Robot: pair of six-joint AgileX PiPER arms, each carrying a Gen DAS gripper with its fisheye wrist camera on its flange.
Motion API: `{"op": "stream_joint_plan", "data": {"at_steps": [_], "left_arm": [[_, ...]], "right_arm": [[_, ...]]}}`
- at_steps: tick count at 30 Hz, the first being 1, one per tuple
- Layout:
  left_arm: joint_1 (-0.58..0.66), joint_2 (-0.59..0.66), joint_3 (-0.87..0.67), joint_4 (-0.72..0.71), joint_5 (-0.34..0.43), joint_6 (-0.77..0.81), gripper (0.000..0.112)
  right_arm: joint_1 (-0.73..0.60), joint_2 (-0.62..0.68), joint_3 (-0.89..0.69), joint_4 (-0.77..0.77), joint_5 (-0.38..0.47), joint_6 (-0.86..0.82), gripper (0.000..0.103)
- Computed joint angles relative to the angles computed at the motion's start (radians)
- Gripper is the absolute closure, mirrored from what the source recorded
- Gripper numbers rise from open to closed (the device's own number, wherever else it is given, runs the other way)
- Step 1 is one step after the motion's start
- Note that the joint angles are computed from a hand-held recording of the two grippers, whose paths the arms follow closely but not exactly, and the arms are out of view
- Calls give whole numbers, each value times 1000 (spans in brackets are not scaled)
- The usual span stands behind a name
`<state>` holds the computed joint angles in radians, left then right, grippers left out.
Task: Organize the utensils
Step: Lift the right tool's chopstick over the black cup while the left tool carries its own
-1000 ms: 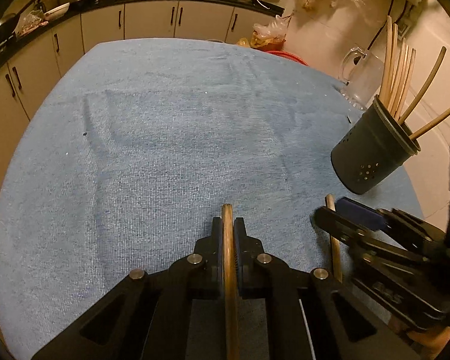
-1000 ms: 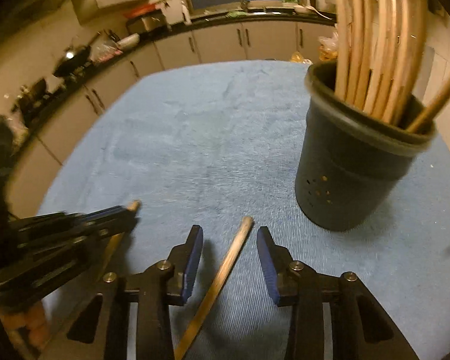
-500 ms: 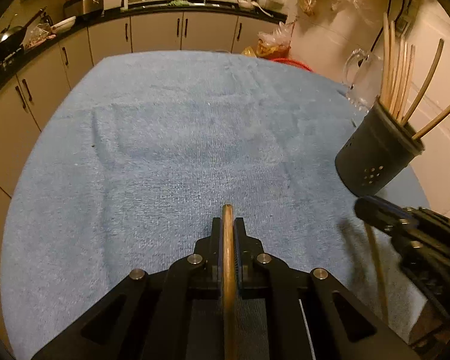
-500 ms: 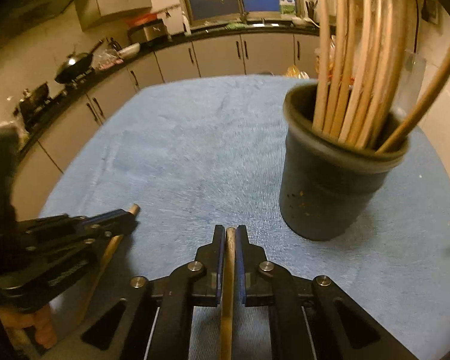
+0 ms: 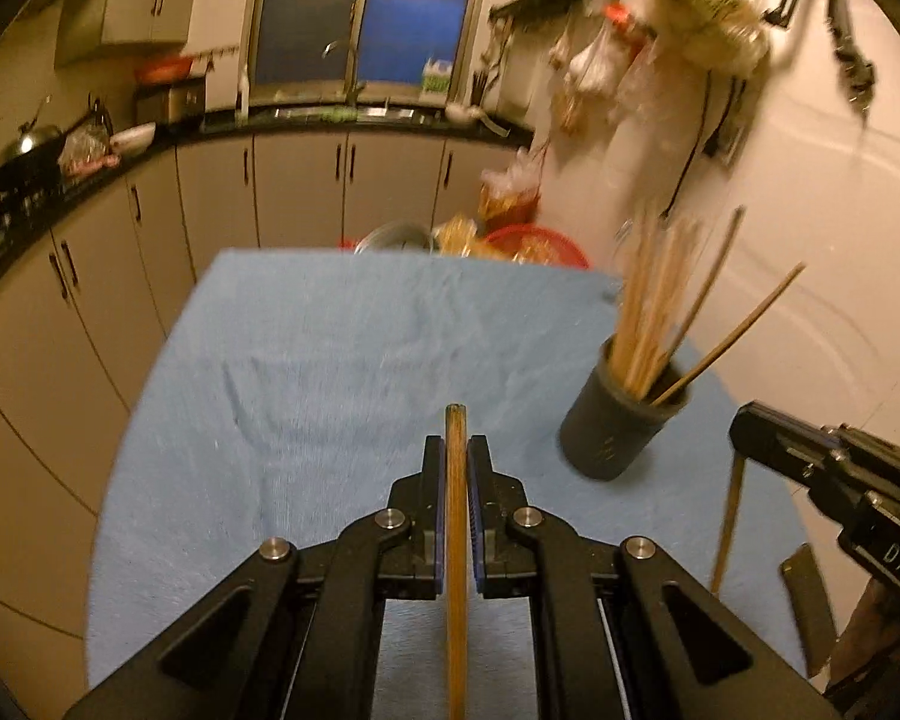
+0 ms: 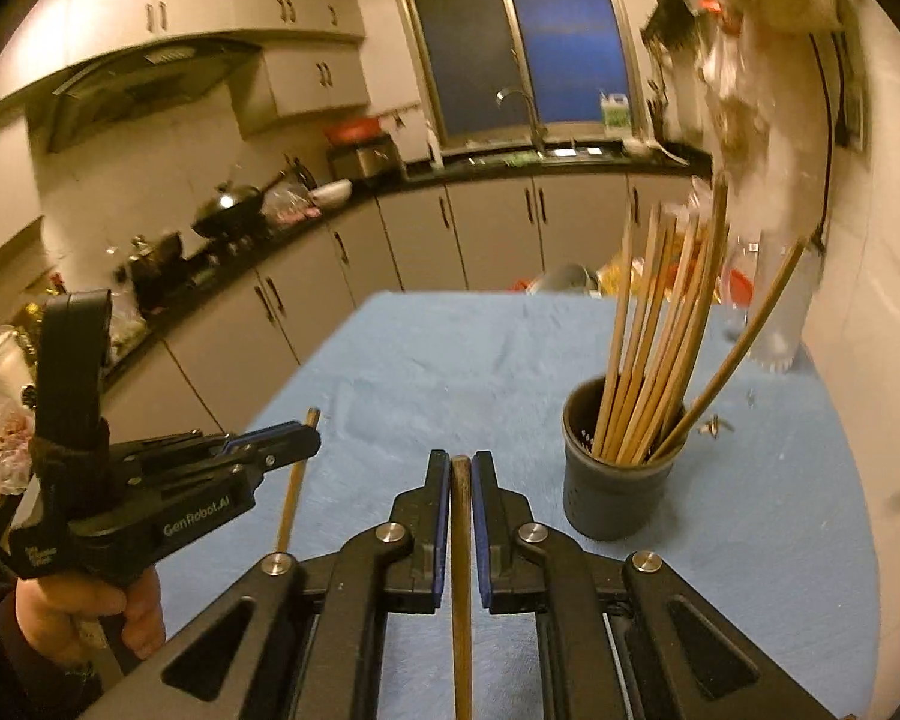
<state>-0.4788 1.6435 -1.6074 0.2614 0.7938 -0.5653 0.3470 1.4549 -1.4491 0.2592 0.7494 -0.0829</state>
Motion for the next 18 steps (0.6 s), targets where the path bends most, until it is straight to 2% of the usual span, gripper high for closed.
{"op": "stream_joint_plan", "data": {"at_steps": [6,18], "left_arm": [[-71,-57,-37,67,32,-46,105],[-133,-1,-190,144,95,-64,105]], "right_arm": [[-16,-88,1,23,30,-24,95],[-40,-162,-32,5,64,-11,95]]}}
